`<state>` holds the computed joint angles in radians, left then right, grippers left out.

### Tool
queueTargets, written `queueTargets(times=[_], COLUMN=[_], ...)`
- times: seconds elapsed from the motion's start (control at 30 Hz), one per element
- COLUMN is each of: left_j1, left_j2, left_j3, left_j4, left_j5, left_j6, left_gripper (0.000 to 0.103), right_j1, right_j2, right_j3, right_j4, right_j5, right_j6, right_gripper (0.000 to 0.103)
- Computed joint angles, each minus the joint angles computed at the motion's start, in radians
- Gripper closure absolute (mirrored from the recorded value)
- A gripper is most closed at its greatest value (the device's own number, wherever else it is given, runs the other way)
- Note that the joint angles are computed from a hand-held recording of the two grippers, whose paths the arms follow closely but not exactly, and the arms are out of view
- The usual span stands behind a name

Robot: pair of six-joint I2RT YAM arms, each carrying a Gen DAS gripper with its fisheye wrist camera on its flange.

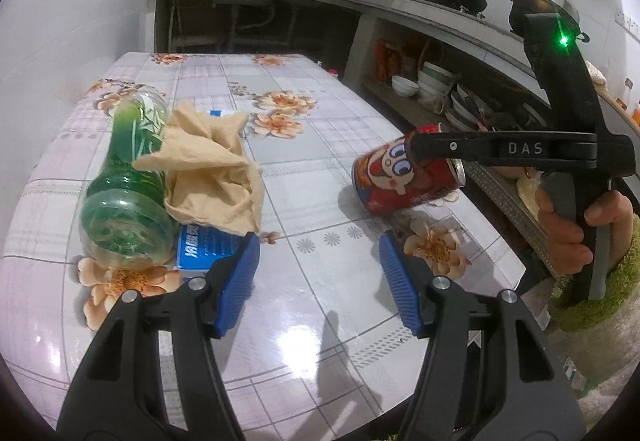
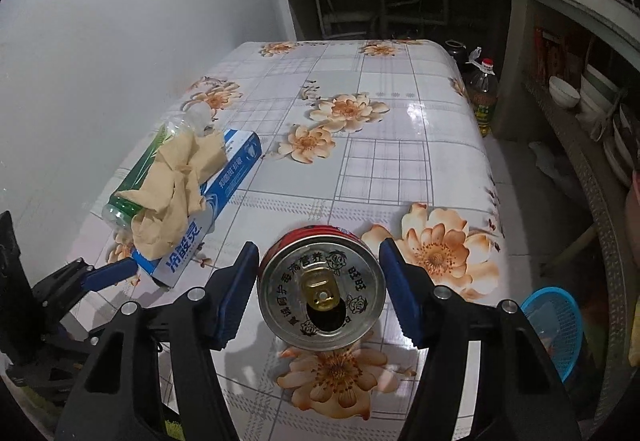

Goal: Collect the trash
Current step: 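Grasp the tan paper towel with the left tool while the right tool holds the red can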

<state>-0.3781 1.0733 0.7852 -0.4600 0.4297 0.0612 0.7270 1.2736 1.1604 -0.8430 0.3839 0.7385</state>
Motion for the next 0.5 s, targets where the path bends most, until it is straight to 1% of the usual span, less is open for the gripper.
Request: queueTargets(times=[0.17, 0.23, 0.37, 0.5], left_j1=[0.032, 0.045, 0.081, 0.109], left_j2=[-0.012, -0.014, -0.004, 0.047], left_j3=[0.026, 0.036, 0.064, 0.124], left_j4=[-0.006, -0.002, 0.017, 0.023], left_j5=[0.007, 0.001, -0.017, -0.050], left_j6=[-0.001, -0.001, 0.009, 0.028], left_gripper=[0.045, 0.045, 0.043, 0.043], right_j1=[-0.008, 0.004, 0.033, 0.075], right_j2=[0.054, 0.068, 0.077, 0.070], right_j3=[0.056, 0.067, 0.062, 0.045], right_j4=[-0.039, -0.045, -0.030, -0.041], right_j5=[0.002, 0.018, 0.019, 0.070], right_j6=[-0.015, -0.016, -0.014, 0.016], right_gripper=[0.044, 0.044, 0.045, 0.044])
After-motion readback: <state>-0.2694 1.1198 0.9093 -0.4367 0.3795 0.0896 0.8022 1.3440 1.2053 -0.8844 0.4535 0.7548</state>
